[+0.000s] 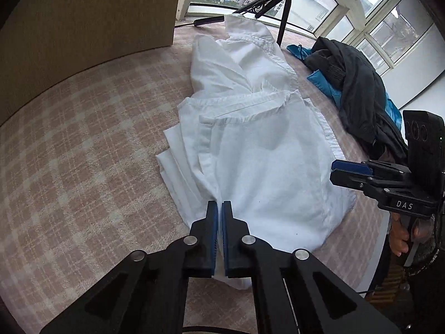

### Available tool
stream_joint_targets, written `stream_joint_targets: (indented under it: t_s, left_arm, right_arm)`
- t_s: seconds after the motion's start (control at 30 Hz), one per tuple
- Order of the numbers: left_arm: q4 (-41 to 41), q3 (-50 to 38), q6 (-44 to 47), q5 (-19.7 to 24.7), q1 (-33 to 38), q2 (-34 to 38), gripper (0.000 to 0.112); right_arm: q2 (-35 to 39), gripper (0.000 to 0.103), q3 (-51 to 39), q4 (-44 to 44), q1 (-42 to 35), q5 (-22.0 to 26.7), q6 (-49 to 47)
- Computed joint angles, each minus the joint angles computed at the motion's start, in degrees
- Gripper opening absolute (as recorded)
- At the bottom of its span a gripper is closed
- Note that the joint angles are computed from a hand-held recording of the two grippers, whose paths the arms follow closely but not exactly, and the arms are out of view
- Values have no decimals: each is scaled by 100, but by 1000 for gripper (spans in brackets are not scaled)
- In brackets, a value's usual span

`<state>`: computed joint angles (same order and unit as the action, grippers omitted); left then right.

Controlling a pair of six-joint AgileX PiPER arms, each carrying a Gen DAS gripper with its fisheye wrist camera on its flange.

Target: Fold clothes

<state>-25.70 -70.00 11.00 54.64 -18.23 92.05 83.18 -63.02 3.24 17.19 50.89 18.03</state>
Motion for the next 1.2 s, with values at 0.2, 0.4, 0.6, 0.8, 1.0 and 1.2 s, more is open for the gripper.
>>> stream_joint_targets:
  t_s: [0.2, 0.4, 0.6, 0.8, 1.0, 1.2]
  left_arm:
    - [-478, 235, 338, 270, 774, -321, 8]
    - [-789, 625, 962, 694, 631, -906, 40]
    - [-791, 764, 950, 355, 150, -447, 7]
    - [-327, 418, 1025, 1032, 75, -530, 5]
    - [318, 312, 562, 1108, 419, -591, 2]
    - [-446, -873, 950, 1097, 180, -358, 12]
  right_arm:
    - [-1075, 21, 566, 1546, -1301, 248, -1195]
    - [-1877, 50, 1370, 1291, -866, 433, -1144]
    - [-1590, 48, 1670, 1316, -642, -199, -877]
    - [-1543, 11, 1266, 1285, -664, 503, -1001]
    - [-1626, 13, 752, 572, -393, 1299, -427]
    - [-976, 13, -399, 909, -215, 332, -630]
